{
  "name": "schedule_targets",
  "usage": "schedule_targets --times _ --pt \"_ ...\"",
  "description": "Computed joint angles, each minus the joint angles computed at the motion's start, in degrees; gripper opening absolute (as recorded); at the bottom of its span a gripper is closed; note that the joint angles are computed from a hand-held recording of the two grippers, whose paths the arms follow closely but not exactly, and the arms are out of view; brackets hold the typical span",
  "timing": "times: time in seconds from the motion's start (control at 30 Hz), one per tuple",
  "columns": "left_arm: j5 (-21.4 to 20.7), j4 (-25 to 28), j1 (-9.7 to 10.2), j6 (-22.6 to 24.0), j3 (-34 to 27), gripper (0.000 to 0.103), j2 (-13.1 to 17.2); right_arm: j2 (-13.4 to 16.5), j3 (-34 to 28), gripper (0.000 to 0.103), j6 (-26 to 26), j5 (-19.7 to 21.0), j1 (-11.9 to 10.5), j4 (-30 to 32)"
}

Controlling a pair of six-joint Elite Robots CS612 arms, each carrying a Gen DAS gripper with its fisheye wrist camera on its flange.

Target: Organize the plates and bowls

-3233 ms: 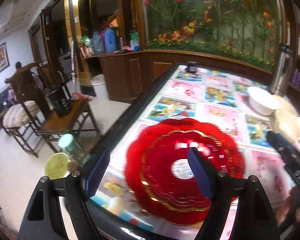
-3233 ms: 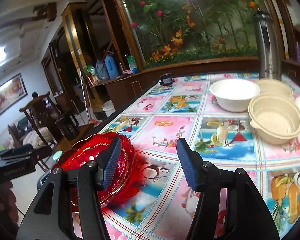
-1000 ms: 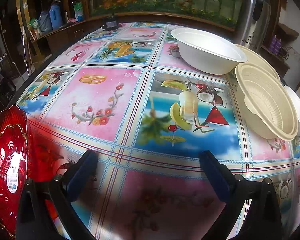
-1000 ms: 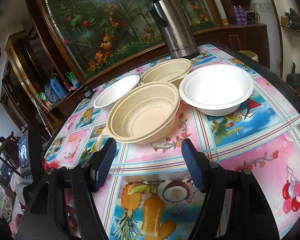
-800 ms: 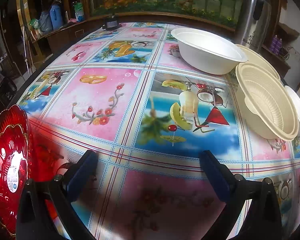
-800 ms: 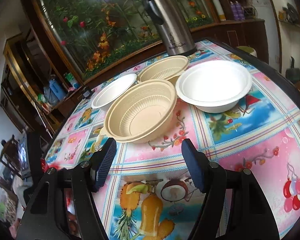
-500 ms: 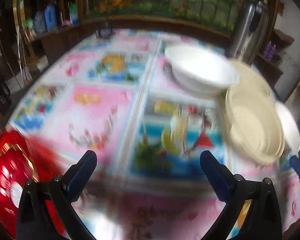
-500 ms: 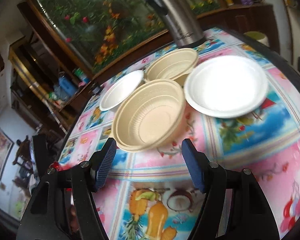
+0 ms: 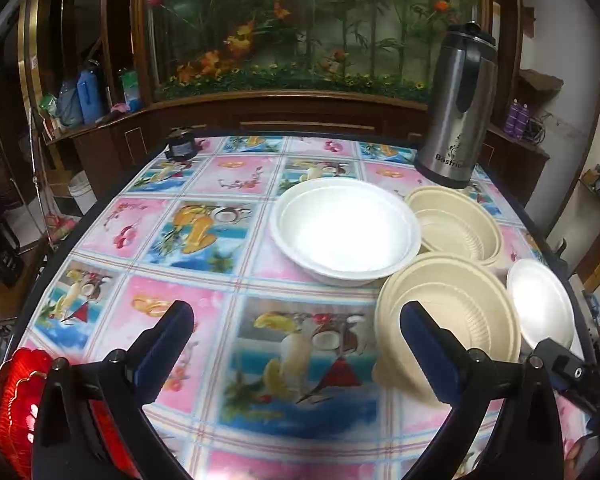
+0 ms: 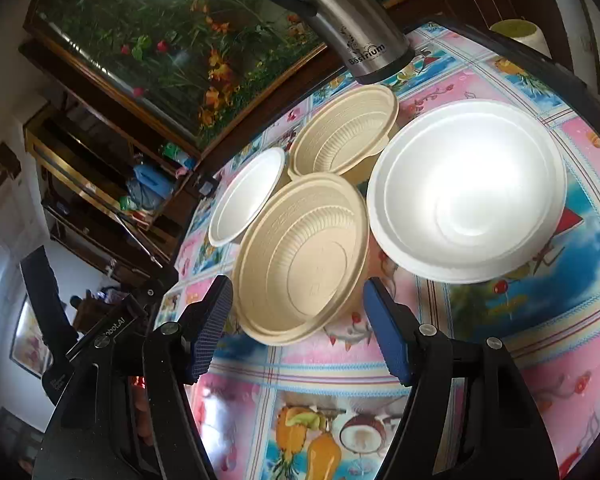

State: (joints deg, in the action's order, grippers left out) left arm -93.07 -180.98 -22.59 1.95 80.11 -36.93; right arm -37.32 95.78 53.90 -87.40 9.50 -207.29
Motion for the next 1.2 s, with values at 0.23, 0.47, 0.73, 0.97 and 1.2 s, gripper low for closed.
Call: schedule_targets --times 0.23,0.47,0.73,0.97,1.2 --pt "-0.4 -4.3 -0.21 -2.4 -1.2 0.103 1.6 0.6 -0.5 0.068 -1.2 -0.3 -0.2 -0.2" --pt "-1.8 -3.6 0.25 -1.4 -2.4 0.103 2.6 1.0 -1.2 0.068 -1.5 1.0 -0.6 0.9" --pt "-1.4 -6.5 0.44 -1.8 -1.9 0.103 2.5 1.4 -1.8 0.068 -1.1 1.3 -0.9 3.3" --pt "-1.6 -5.9 0.45 -1.2 -2.1 0.103 2.7 1.6 -1.8 0.068 -0.3 1.9 -1.2 3.1" --pt "-1.8 -5.6 0.53 -1.1 -2.2 0.103 2.7 1.8 -2.1 0.068 -0.3 2.1 -1.3 3.5"
